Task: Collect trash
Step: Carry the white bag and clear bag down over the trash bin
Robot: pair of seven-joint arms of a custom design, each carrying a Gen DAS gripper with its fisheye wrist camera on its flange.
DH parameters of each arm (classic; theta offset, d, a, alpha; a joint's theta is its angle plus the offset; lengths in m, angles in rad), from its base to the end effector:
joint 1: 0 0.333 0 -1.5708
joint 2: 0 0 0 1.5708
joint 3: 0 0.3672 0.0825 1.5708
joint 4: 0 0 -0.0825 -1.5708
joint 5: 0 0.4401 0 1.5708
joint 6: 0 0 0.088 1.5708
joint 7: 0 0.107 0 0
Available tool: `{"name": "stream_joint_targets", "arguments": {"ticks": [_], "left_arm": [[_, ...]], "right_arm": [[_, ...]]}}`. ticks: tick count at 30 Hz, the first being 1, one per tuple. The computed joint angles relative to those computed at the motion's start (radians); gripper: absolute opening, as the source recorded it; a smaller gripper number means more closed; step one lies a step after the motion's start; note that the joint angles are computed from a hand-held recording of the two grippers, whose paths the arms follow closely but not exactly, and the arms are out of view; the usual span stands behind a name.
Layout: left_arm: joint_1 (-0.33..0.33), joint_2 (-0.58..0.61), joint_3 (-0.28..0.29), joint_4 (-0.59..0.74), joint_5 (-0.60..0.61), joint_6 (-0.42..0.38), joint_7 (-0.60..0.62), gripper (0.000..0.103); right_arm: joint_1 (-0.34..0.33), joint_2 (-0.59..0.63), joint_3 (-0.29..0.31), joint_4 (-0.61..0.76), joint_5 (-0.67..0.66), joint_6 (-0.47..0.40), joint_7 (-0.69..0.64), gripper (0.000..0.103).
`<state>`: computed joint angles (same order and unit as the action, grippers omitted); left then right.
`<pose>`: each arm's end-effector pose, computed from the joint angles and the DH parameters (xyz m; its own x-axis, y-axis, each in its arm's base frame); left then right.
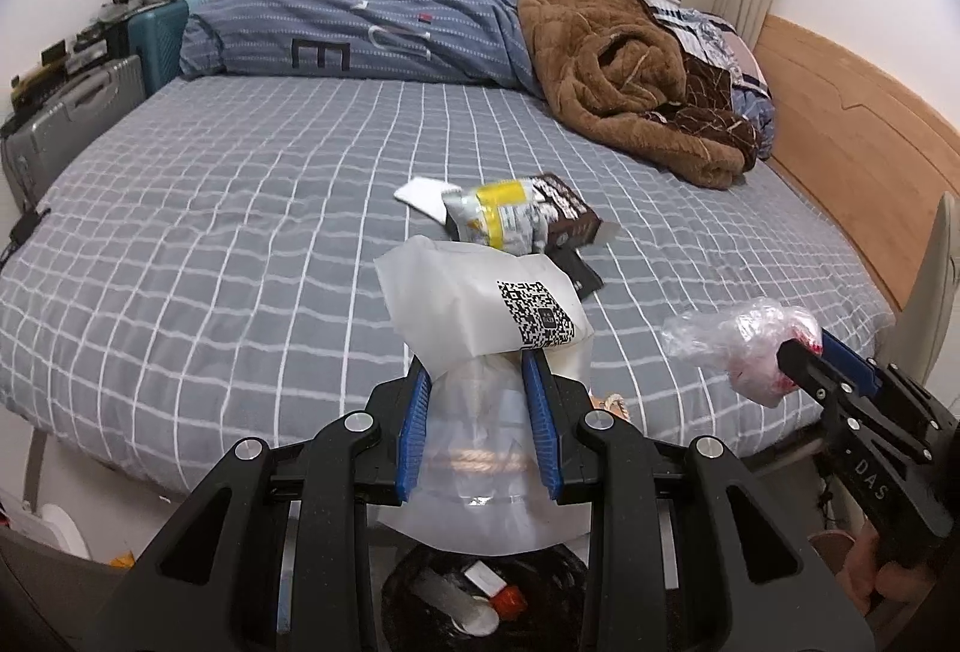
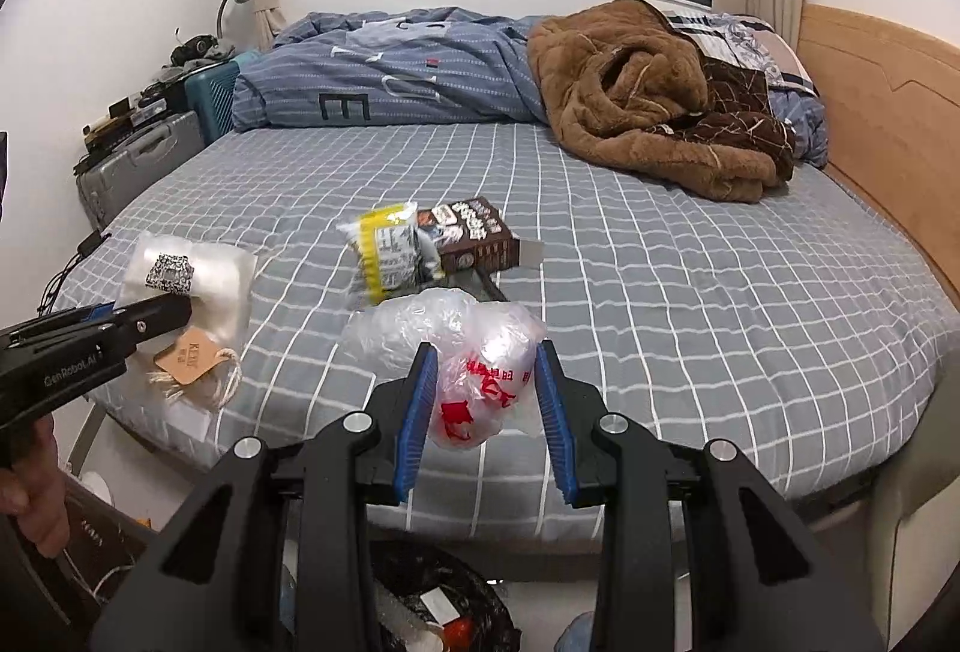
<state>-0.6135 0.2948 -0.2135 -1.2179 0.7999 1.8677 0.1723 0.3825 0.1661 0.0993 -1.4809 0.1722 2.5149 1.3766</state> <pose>0.5609 -0.4832 0.7223 0.4079 -0.8992 0.1582 -0.5868 -0.3909 -0.7092 0.6469 0.3282 0.7286 0.5581 -0.8289 -0.0389 -0.5443 -0.3302 -0.7712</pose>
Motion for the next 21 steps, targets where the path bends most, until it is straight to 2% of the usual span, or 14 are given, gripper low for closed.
{"name": "stream_joint_targets", "arguments": {"ticks": [21], "left_arm": [[-0.025, -0.049, -0.053, -0.122, -0.065, -0.011, -0.109, 0.029]], "right_arm": [[-0.017, -0.170, 0.013, -0.238, 0.039, -0.033, -0.033, 0.033]]}}
